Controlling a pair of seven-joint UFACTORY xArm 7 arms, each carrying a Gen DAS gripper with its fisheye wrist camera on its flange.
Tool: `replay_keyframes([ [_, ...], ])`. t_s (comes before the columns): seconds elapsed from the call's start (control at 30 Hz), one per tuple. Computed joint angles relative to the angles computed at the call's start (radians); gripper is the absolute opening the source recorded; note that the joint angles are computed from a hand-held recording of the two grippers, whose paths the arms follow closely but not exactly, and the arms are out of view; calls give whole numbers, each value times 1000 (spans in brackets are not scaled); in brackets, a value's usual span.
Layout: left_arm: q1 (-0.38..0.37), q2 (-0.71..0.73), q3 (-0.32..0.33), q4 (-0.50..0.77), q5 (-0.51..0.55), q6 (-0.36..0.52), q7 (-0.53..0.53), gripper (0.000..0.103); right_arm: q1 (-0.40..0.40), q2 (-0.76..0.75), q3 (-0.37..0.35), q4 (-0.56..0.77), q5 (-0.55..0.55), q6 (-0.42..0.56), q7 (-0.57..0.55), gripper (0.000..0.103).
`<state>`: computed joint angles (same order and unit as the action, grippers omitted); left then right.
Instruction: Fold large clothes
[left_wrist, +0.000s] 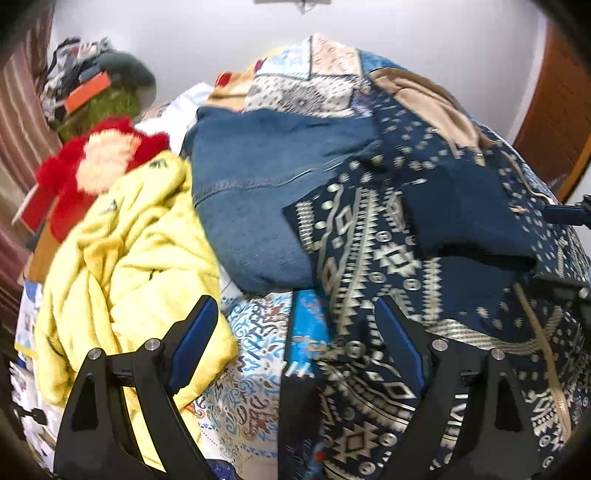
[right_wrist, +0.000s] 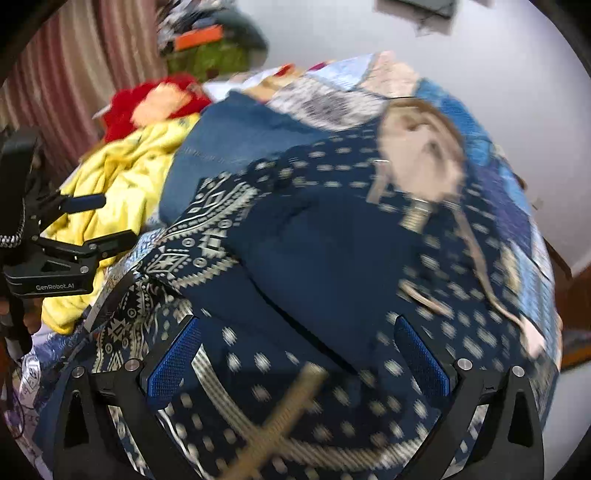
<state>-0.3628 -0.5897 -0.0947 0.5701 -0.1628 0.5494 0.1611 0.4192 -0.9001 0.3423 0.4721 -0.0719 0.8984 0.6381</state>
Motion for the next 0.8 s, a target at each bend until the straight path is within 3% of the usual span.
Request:
replay_keyframes([
  [0.13,-17,69,24,-1,-35,-35,22,87,-52,203,18,55,-56,-91,-17,100],
  [0.3,-17,164,7,-1,-48,-86,18,87,-103,333,53,93,-178,-119,31,78],
  [0.4,-23,204,4,-2,-57,-93,20,87,-109,370,78,112,-283,-81,41,63],
  [0.53,-34,221,6,-23,-87,-128,22,88,-66,296,19,71,-274,-101,32,37],
  [0.6,-35,224,11,-26,-98,-134,22,89,-53,226,-19,37,-224,-130,37,16],
  [0.7,-30,224,15,-30,-102,-137,21,89,-82,99,-7,-2,-206,-118,91,13],
  [0.8,-8,225,-12,-31,-67,-138,-17,92,-79,-68,-58,-63,-141,-88,102,12],
])
